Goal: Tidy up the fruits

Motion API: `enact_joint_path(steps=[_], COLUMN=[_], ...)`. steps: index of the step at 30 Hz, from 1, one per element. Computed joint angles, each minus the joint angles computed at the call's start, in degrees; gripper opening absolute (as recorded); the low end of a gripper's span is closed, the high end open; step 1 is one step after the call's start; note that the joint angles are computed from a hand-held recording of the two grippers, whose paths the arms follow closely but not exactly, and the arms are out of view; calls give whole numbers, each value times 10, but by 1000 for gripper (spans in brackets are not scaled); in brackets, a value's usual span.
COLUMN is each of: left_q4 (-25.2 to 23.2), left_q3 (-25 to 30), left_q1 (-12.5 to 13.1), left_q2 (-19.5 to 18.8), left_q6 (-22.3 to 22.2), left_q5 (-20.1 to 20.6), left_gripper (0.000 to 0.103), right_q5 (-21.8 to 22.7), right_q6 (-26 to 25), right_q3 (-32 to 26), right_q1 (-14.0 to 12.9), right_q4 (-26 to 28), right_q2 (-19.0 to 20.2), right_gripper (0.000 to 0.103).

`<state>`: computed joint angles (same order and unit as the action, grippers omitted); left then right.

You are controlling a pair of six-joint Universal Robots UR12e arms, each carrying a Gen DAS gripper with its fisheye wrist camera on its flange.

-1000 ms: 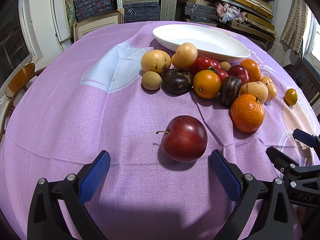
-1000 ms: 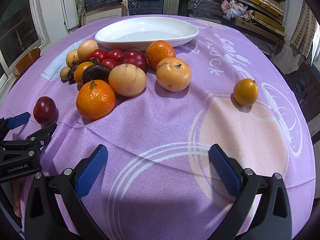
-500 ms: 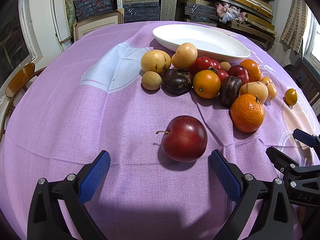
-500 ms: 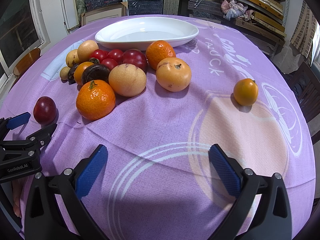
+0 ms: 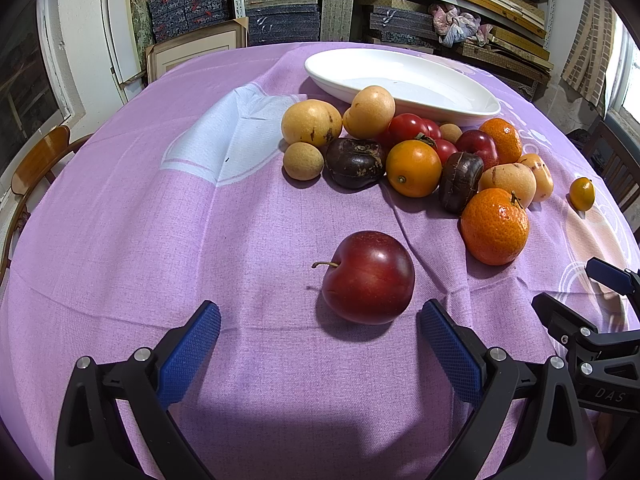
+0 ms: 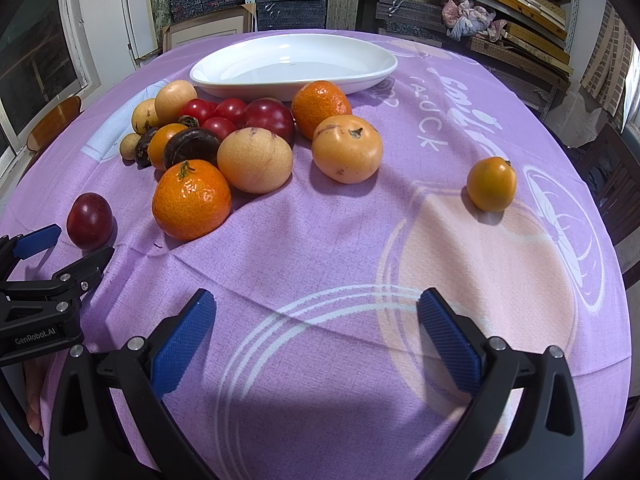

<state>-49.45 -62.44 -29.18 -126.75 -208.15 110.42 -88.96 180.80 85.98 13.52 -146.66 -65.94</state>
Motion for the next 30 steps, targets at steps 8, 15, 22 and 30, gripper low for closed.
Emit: enact_joint_path(steps=[8, 15, 22, 30], left_q4=[0, 0, 0, 5], left_q3=[0, 0, 0, -3], left_q1=[0, 0, 0, 1], left_q2=[0, 0, 0, 2], left_q6=[0, 0, 0, 10], left_q5=[0, 0, 0, -5], left_gripper=[100, 100, 100, 100], right_q5=[0, 0, 1, 18], right_q6=[0, 0, -1, -30], right_q3=[0, 0, 0, 3], right_q1=[0, 0, 0, -5], right_q4=[0, 0, 0, 1], right_q2=[0, 0, 1, -2], right_gripper=[99, 99, 99, 99])
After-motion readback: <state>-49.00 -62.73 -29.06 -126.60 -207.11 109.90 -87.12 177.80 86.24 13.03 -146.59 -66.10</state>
